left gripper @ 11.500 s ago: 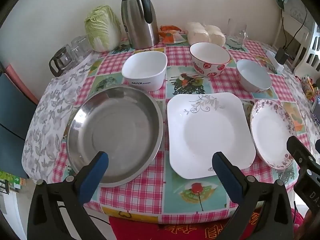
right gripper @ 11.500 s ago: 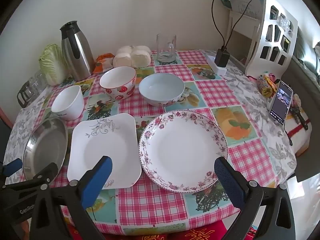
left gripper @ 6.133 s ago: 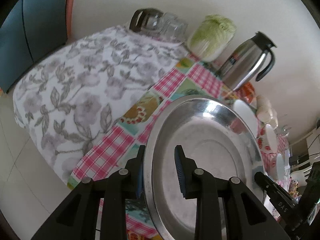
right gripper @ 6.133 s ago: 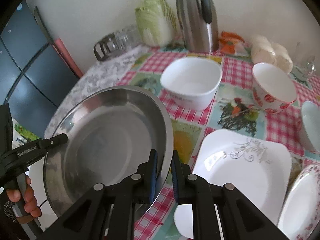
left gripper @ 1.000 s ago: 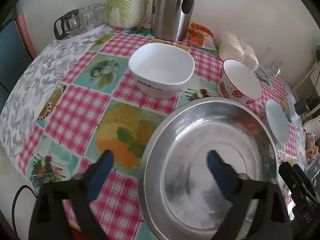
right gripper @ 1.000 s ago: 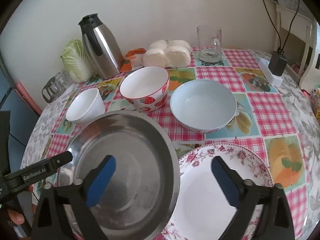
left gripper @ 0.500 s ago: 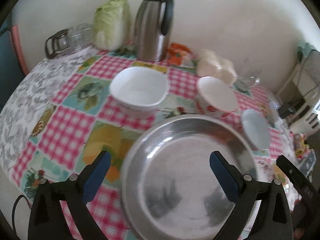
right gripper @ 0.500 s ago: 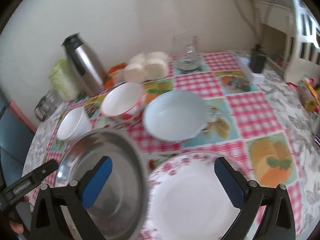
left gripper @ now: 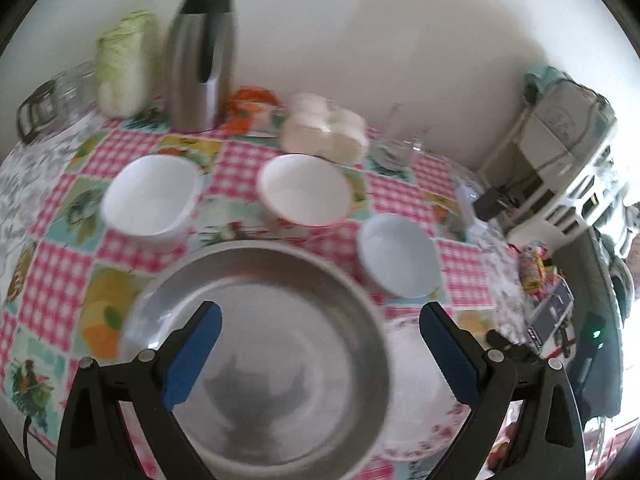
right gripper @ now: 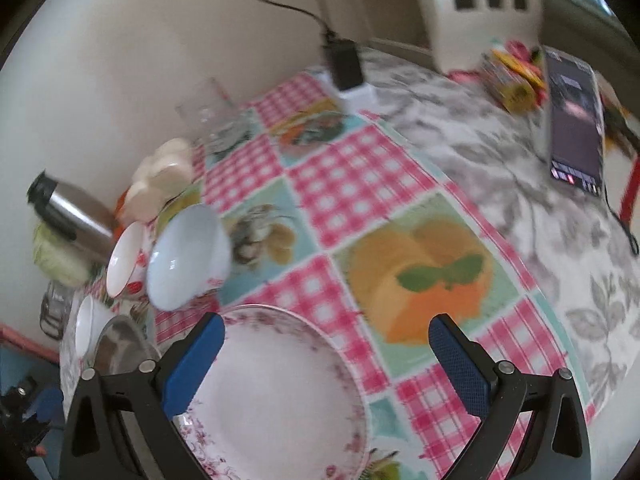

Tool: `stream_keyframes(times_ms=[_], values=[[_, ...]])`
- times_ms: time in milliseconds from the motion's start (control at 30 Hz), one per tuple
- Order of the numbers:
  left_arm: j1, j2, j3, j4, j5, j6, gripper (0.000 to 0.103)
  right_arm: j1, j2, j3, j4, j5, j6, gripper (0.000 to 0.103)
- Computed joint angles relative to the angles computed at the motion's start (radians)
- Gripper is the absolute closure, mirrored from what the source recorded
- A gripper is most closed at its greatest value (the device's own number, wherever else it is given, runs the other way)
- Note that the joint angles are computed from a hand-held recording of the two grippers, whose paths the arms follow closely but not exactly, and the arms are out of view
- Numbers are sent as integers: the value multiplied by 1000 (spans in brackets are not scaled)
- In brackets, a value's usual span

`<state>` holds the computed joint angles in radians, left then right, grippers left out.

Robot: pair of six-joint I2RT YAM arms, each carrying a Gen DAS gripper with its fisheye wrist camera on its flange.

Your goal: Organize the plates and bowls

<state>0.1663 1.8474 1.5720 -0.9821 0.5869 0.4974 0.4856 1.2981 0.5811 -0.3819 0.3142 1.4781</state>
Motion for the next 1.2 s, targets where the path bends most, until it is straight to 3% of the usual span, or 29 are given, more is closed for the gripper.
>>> stream_keyframes(times_ms=[200,433,500,733,1033,1200], values=[[-151,-20,-67,-31,-22,6,4,-25,-22,-70,37,-65,29,0],[-269,-23,-137,31,-99,-23,4,-41,-40,-113,50,-101,36,2],[-285,-6,-136,49,-119,-58,4,-47,-33,-120,54,-113,42,16],[-304,17,-141,82,-127,-88,4,-59,25,-110,131,-174,-35,29],[-298,19,-152,63,-116,-60,4,-57,83,-126,242,-239,-33,64],[-288,38,-135,33,-95,-63,4,-56,88,-131,263,-258,-43,74]])
